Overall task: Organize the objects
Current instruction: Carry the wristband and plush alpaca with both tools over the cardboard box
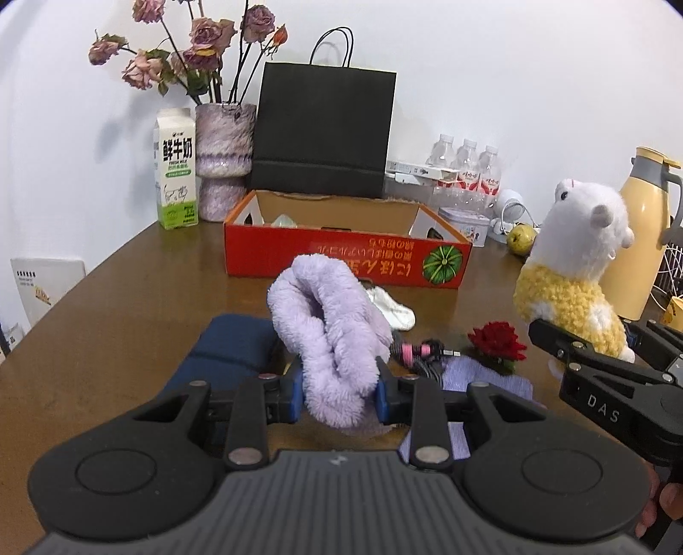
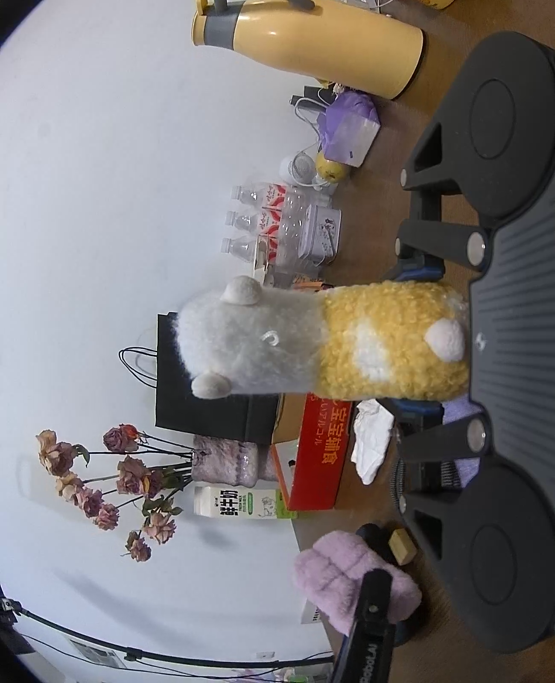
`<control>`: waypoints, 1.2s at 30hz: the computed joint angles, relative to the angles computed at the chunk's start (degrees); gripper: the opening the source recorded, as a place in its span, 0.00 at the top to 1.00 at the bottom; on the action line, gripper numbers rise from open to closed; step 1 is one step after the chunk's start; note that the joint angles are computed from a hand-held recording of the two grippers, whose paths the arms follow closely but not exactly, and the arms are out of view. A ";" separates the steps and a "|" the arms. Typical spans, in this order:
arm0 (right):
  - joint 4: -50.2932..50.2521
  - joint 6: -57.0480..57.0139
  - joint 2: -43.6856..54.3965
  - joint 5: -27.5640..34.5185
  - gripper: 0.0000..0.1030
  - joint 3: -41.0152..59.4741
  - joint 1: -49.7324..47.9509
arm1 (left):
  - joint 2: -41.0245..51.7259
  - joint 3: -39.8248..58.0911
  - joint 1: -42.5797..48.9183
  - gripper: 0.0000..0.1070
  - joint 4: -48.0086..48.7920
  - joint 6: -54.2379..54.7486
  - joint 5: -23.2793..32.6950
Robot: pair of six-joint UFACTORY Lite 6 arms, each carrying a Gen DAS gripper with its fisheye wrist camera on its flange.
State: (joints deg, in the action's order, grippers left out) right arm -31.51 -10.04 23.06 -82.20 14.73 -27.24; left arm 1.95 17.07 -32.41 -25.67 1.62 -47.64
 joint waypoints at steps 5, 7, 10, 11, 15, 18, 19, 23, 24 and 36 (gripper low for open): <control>1.49 4.22 -3.60 5.69 0.54 2.63 3.55 | 2.21 4.62 4.06 0.71 4.01 0.23 2.13; 2.05 5.75 -4.54 7.77 0.54 4.07 5.11 | 3.68 7.01 4.68 0.71 4.50 0.52 2.76; 2.56 8.02 -5.22 10.12 0.54 6.62 7.59 | 5.47 10.38 5.34 0.71 4.49 1.14 3.73; 2.96 8.71 -5.34 10.98 0.54 7.61 8.54 | 6.27 11.81 5.63 0.71 4.35 1.39 4.11; 3.97 11.40 -4.79 14.48 0.54 12.09 11.69 | 9.24 17.00 6.91 0.71 4.57 1.41 5.78; 4.64 13.04 -3.45 16.54 0.54 15.85 13.40 | 10.79 20.71 7.96 0.71 4.34 2.13 7.20; 4.64 13.69 -2.94 17.43 0.54 17.29 13.78 | 11.51 22.24 8.34 0.71 4.15 2.48 7.77; 3.64 16.82 -0.98 20.81 0.54 22.69 14.50 | 14.13 27.49 9.29 0.71 3.43 3.47 9.87; 3.41 17.37 -0.58 21.63 0.54 23.84 14.60 | 14.97 29.00 9.52 0.71 3.28 3.71 10.37; 1.58 23.53 4.89 29.55 0.54 38.98 16.25 | 25.41 47.58 10.60 0.71 -1.08 9.47 17.66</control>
State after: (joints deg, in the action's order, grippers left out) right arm -29.93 13.49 27.95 -52.65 53.71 -10.98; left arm 27.37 64.65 -21.81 -26.76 11.08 -29.97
